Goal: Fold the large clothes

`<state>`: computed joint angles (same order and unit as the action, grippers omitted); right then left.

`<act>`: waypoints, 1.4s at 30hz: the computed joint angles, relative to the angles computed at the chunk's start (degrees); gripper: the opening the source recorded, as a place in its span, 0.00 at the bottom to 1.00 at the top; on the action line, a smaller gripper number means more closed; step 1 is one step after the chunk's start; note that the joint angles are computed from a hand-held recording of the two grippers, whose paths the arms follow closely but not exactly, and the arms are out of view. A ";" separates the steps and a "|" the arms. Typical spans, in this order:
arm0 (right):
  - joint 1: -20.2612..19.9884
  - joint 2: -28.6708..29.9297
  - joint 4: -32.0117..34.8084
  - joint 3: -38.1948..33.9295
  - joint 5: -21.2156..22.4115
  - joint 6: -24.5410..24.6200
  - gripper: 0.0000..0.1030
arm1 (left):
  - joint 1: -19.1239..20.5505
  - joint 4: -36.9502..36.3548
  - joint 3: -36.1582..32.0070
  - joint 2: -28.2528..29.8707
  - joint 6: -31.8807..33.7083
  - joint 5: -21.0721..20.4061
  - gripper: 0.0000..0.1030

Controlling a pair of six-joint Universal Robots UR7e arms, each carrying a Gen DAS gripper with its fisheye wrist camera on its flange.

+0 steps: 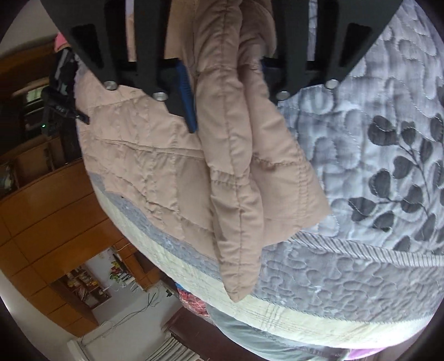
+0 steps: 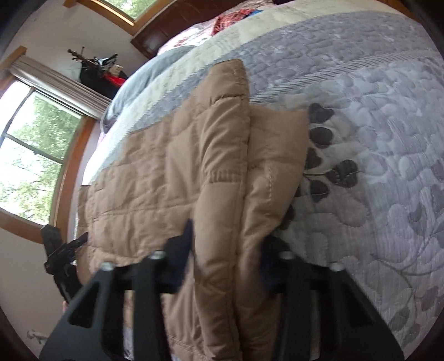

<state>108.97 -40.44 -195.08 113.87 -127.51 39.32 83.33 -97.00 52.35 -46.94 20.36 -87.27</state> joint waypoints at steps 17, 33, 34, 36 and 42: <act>15.43 0.30 3.12 -3.89 -4.51 -3.18 0.14 | -1.06 -2.07 7.21 -14.12 5.74 -4.68 0.13; 15.82 7.21 5.47 -3.42 3.27 6.83 0.16 | 8.74 -0.19 11.52 -19.74 9.62 1.92 0.19; 14.96 7.55 4.55 -2.79 3.85 7.52 0.17 | 9.48 -0.32 11.28 -18.98 9.48 1.83 0.20; 14.10 8.20 2.97 -1.99 4.51 8.24 0.18 | 10.40 -0.81 11.01 -18.30 10.38 0.52 0.23; 13.41 10.54 -0.05 -1.90 4.67 8.16 0.20 | 11.37 -1.47 11.44 -17.81 10.71 -0.31 0.27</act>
